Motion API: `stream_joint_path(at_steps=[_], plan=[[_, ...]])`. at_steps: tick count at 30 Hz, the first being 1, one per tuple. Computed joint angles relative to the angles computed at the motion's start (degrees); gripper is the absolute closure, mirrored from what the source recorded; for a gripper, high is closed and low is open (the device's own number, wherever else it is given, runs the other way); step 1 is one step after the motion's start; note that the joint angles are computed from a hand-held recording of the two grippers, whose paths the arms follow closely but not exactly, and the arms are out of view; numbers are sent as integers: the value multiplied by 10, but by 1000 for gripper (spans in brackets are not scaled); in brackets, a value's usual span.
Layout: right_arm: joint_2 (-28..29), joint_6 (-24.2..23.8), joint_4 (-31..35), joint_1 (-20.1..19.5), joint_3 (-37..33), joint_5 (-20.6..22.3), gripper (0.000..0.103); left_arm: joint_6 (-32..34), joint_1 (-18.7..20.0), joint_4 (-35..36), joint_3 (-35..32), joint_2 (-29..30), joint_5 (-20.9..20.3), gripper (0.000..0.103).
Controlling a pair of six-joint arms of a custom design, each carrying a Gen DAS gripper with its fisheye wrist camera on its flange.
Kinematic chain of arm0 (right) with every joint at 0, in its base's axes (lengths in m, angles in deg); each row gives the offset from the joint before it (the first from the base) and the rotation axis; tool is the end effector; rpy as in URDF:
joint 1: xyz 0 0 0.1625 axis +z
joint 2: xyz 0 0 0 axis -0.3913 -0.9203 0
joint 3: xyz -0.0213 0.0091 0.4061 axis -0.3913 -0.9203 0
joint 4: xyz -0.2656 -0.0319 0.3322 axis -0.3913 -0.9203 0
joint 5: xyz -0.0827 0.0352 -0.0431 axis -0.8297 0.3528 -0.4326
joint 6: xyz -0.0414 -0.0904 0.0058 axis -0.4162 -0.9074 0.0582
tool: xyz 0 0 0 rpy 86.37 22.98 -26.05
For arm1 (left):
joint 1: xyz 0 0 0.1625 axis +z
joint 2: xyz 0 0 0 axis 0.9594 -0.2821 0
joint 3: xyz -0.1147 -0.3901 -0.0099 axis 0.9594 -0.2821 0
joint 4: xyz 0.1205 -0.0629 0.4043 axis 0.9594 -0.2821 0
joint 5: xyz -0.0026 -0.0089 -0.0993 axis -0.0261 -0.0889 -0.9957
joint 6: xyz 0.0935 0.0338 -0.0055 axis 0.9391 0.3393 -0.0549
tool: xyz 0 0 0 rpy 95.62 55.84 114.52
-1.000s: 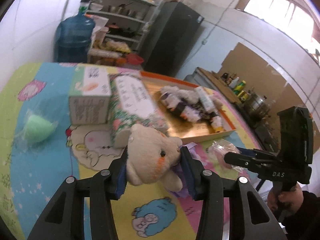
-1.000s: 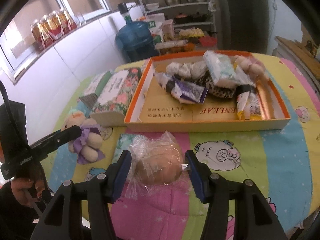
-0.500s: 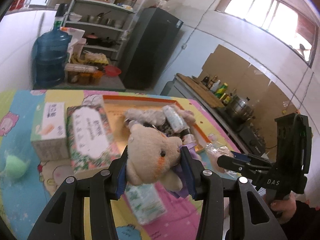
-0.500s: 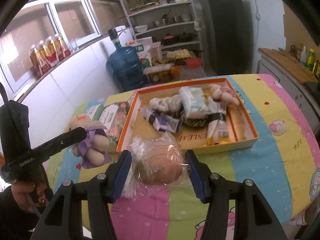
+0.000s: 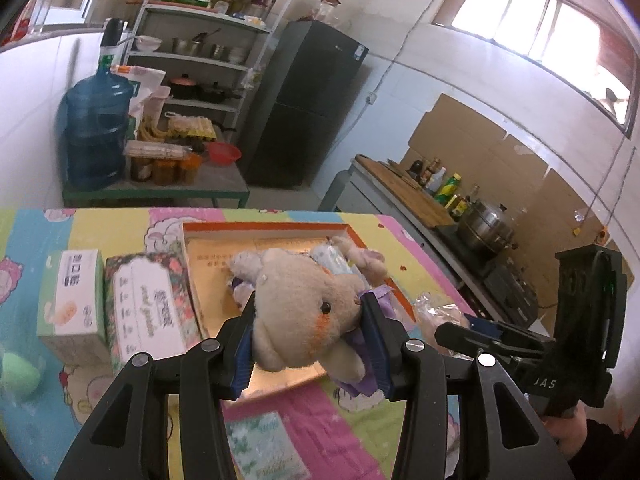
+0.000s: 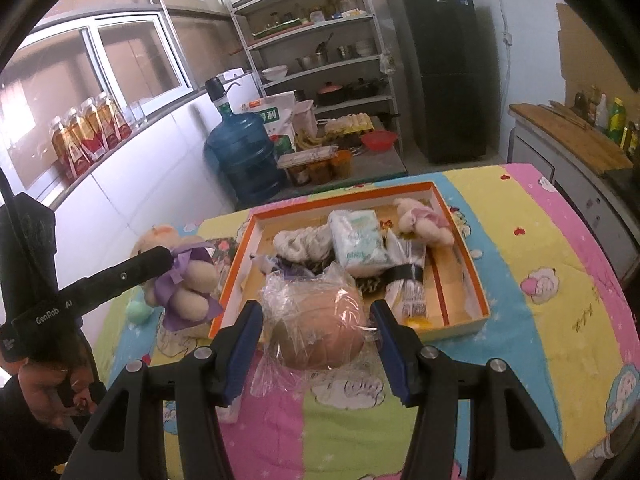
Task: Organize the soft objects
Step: 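Carry the teddy bear and the bagged bun over the cardboard box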
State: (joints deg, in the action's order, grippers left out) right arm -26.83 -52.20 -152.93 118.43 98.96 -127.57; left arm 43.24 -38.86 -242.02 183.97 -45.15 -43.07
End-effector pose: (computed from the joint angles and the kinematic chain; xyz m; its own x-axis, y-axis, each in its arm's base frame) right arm 0.1102 -0.3406 0.4511 -0.8438 0.2631 0.4678 -0.2171 0.6298 -0.7458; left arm -0.4606 -0.5041 0.0610 -0.7160 0.6867 -0.1252 0.6813 0.6484 -0.3397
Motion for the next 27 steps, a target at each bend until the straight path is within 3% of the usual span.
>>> stream_joint_path(at_steps=[16, 27], plan=[[45, -95, 31, -98, -97, 123, 47, -35, -1, 36, -128, 98, 53, 54], [108, -146, 74, -140, -181, 176, 47, -87, 11, 76, -225, 170, 89, 54]])
